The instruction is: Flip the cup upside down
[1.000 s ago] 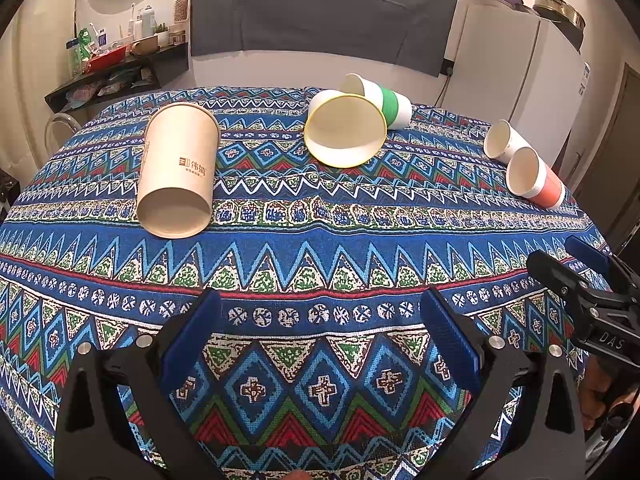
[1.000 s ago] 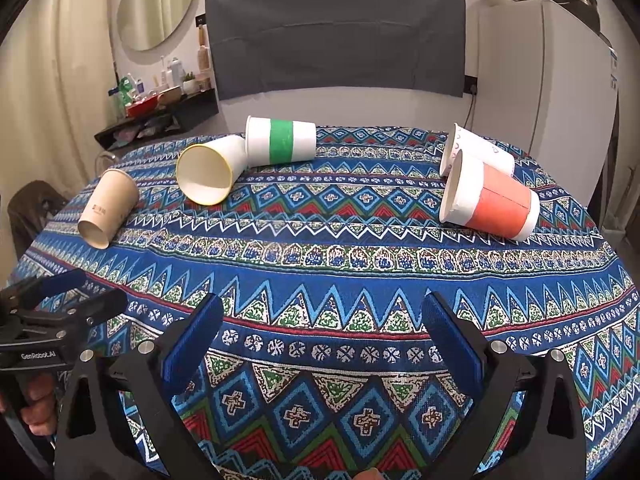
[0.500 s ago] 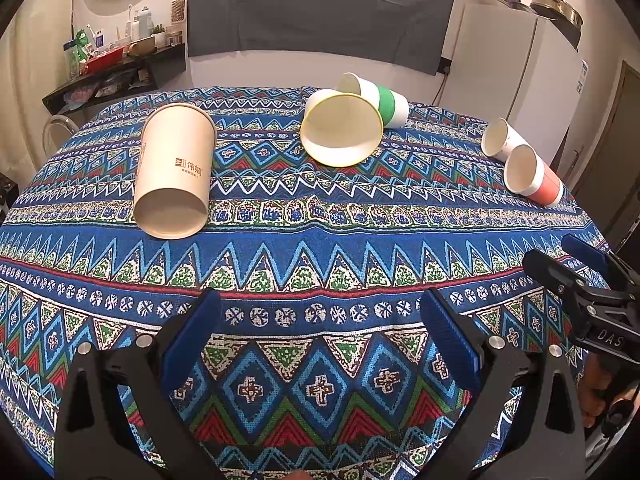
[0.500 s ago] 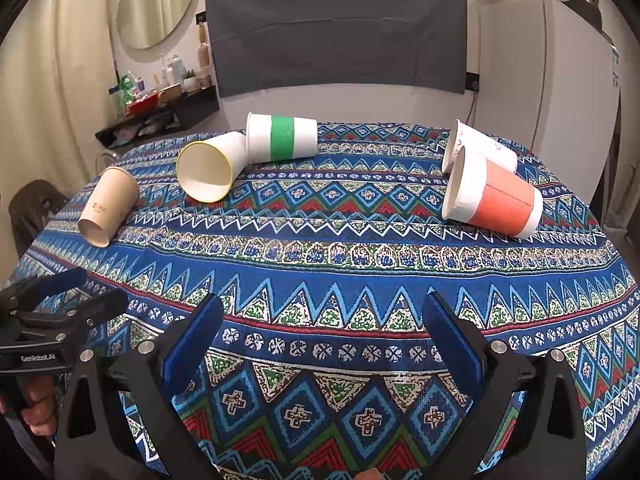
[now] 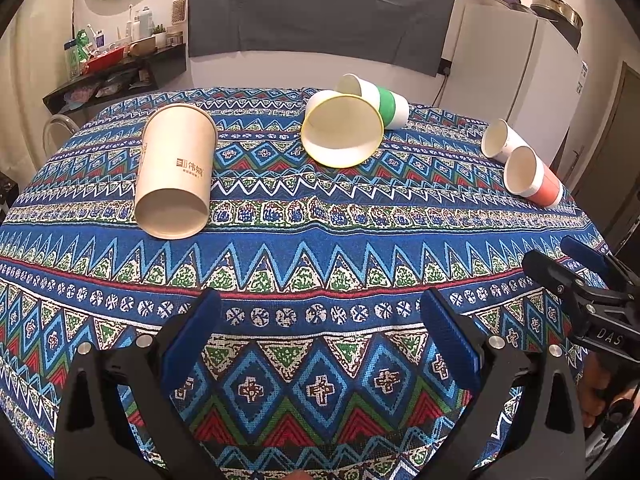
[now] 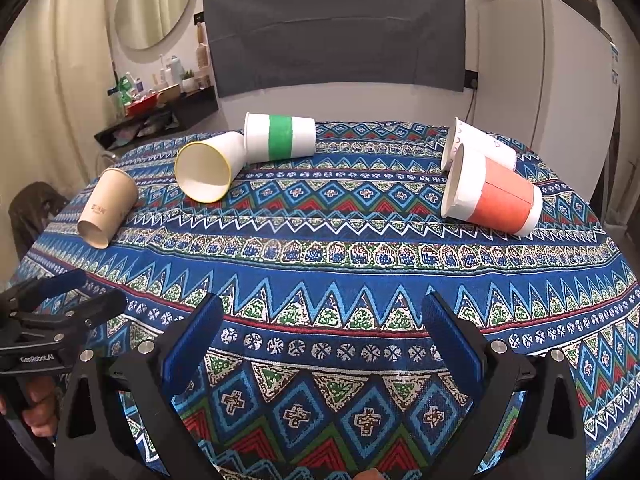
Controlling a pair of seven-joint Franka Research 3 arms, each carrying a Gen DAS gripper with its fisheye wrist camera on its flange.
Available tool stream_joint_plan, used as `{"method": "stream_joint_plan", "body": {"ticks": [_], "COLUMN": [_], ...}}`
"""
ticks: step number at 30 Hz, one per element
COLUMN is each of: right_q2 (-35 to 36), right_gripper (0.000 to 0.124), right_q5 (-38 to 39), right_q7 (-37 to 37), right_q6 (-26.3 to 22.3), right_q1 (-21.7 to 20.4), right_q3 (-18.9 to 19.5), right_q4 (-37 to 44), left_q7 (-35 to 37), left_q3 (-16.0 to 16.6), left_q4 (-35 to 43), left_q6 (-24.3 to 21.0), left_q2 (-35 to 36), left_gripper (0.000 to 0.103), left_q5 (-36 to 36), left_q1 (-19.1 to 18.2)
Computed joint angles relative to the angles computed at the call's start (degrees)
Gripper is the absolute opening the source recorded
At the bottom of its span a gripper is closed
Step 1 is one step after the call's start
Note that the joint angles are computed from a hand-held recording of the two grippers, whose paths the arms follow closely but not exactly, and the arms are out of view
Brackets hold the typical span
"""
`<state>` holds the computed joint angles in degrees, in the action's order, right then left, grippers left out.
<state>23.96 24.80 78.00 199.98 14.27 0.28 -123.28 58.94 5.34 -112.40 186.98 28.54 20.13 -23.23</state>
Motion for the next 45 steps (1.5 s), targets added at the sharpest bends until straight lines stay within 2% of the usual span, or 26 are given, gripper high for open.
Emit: {"method": "stream_joint_plan", "body": {"ticks": [6, 8, 10, 12, 13, 15, 17, 18, 21, 22, 24, 26, 27, 30, 31, 33, 36, 37, 39, 42, 45], "right_q2": [0.0, 0.1, 0.1, 0.2, 0.3, 0.2, 0.2, 0.1, -0.2, -0.3, -0.4, 0.0, 0.0, 1.6, 2.4, 3.4, 5.1, 5.8, 6.9, 9.5, 11.7], "right_gripper": [0.095, 0.095, 0.095, 0.095, 0.095, 0.095, 0.095, 0.095, 0.095, 0.095, 0.095, 0.095, 0.095, 0.095, 0.095, 0.095, 0.095, 0.095, 0.095, 0.095, 0.095], "right_q5": [-0.1, 1.1, 1.4, 2.6, 3.2, 2.7, 5.1, 5.5, 6.7, 7.0, 8.5, 10.7, 10.9, 11.9, 11.7, 10.6, 9.0, 8.4, 6.8, 4.5, 2.4], "right_q7": [0.3, -0.1, -0.3, -0.9, -1.1, -0.7, -1.3, -1.3, -1.5, -1.7, -2.6, -3.3, -3.2, -1.7, -0.5, 1.5, 4.9, 6.1, 8.0, 11.4, 14.1], "right_q6": [-1.3, -1.7, -1.9, -2.7, -2.4, -1.6, -2.6, -3.4, -5.0, -5.4, -6.4, -8.0, -8.2, -10.7, -12.0, -13.8, -16.4, -17.7, -20.5, -25.9, -30.1], "right_q1": [-0.4, 1.1, 1.5, 3.1, 3.8, 2.5, 4.7, 4.8, 6.2, 6.9, 10.4, 16.0, 17.3, 24.7, 26.8, 27.6, 27.7, 27.7, 26.6, 24.6, 21.9], "right_q3": [0.1, -1.3, -1.5, -3.1, -3.7, -2.4, -4.6, -4.8, -7.0, -8.1, -12.3, -19.0, -20.8, -30.6, -33.7, -36.4, -39.3, -40.3, -40.8, -41.7, -41.1], "right_q4": [0.3, 0.6, 0.7, 1.0, 1.1, 0.7, 1.1, 1.2, 1.9, 2.0, 2.6, 3.4, 3.5, 4.8, 5.4, 6.7, 8.9, 9.9, 12.1, 16.7, 20.9], "left_q7": [-0.3, -1.3, -1.2, -2.9, -3.4, -3.7, -4.2, -4.2, -2.6, -2.4, -2.8, -3.0, -3.1, -4.5, -4.5, -3.7, -3.2, -2.2, 0.0, 1.6, 5.4], "left_q3": [-0.1, 2.6, 3.0, 8.6, 10.0, 10.5, 10.4, 9.5, 1.0, -0.4, -1.2, -1.9, -1.9, -0.2, -0.9, -3.1, -4.1, -5.8, -8.8, -10.3, -13.4], "left_q4": [0.6, 0.6, 0.7, 0.7, 0.7, 0.8, 1.0, 1.2, 2.5, 2.8, 3.8, 4.7, 5.4, 7.3, 8.1, 10.0, 14.1, 15.3, 18.4, 23.0, 29.2], "left_q6": [-0.7, -0.7, -0.9, -0.8, -0.6, -0.7, -1.1, -1.2, -3.0, -3.2, -4.0, -4.8, -5.1, -5.3, -5.7, -7.2, -9.9, -11.0, -13.5, -16.3, -19.5], "left_q2": [0.3, 0.3, 0.4, 0.6, 0.7, 0.7, 0.7, 0.6, 0.4, 0.3, 0.6, 0.8, 1.0, 1.6, 1.9, 2.5, 3.8, 4.3, 5.6, 7.8, 11.1], "left_gripper": [0.097, 0.097, 0.097, 0.097, 0.097, 0.097, 0.097, 0.097, 0.097, 0.097, 0.097, 0.097, 0.097, 0.097, 0.097, 0.097, 0.097, 0.097, 0.097, 0.097, 0.097], "left_q5": [0.1, 0.0, 0.5, 0.8, 1.0, 1.2, 1.2, 1.4, 1.6, 1.8, 2.2, 2.8, 3.2, 4.9, 5.1, 5.5, 6.7, 6.6, 6.1, 5.8, 4.1], "left_q1": [0.1, -2.4, -2.9, -8.1, -9.4, -9.8, -9.7, -8.8, -1.0, 0.3, 0.8, 1.2, 1.1, -0.7, -0.3, 1.2, 1.3, 2.5, 4.3, 4.3, 5.4]}}
